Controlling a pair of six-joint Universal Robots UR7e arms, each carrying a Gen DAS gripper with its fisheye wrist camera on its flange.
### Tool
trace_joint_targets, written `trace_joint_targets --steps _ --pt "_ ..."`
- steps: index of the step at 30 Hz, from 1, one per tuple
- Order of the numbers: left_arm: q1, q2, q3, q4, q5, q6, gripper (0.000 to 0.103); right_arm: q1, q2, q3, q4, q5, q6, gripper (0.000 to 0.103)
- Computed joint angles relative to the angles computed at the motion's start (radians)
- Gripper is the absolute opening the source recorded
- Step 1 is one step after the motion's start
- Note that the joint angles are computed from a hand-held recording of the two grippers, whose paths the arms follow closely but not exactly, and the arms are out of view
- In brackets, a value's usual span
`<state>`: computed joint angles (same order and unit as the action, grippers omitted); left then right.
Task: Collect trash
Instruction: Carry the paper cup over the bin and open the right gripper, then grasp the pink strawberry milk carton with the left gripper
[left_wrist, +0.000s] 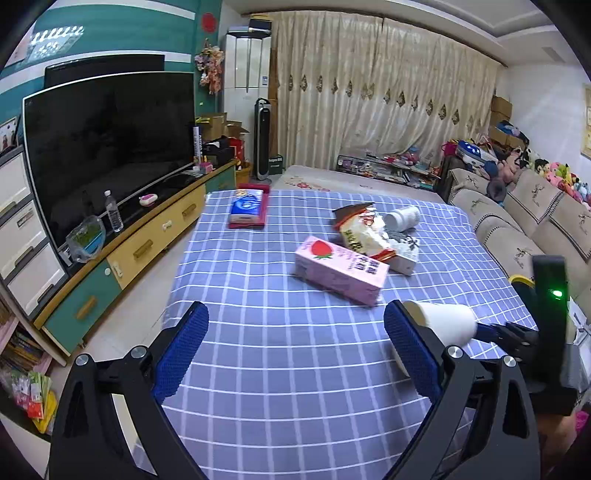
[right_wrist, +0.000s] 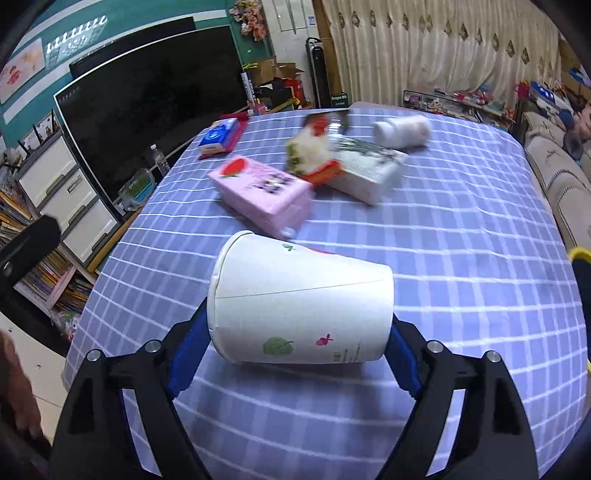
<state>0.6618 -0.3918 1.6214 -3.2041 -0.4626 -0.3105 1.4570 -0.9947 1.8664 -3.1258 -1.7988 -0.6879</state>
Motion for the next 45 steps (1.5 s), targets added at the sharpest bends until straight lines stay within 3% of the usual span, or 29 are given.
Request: trace_joint_targets --steps 5,12,16,23,30,32,45 --pt "-0.006 0.057 -0.096 0.069 -0.020 0.009 0.094 -0.061 -0.079 0.020 -0.054 0.017 -0.038 0.079" --pt "0.004 0.149 -0.256 0.167 -0.061 0.029 0.094 -0.171 -0.149 -0.074 -0.090 0.021 0.032 0.079" --pt "0.013 0.201 -0.345 0.214 -0.087 0.027 0.094 -0.246 -0.163 -0.168 -0.105 -0.023 0.081 0.079" --pt "0.023 0.282 -0.486 0.318 -0.108 0.028 0.094 -0.353 -0.108 -0.369 -0.025 -0.107 0.163 0.079" --pt "0.027 0.328 -0.580 0.383 -0.100 0.040 0.094 -0.372 -0.006 -0.523 0.051 -0.168 0.170 0.080" --pt "0.030 0.333 -0.592 0.392 -0.100 0.045 0.094 -0.377 0.009 -0.543 0.074 -0.179 0.167 0.086" --pt "0.071 0.342 -0.610 0.448 -0.107 0.020 0.094 -0.354 -0.014 -0.481 0.016 -0.129 0.159 0.090"
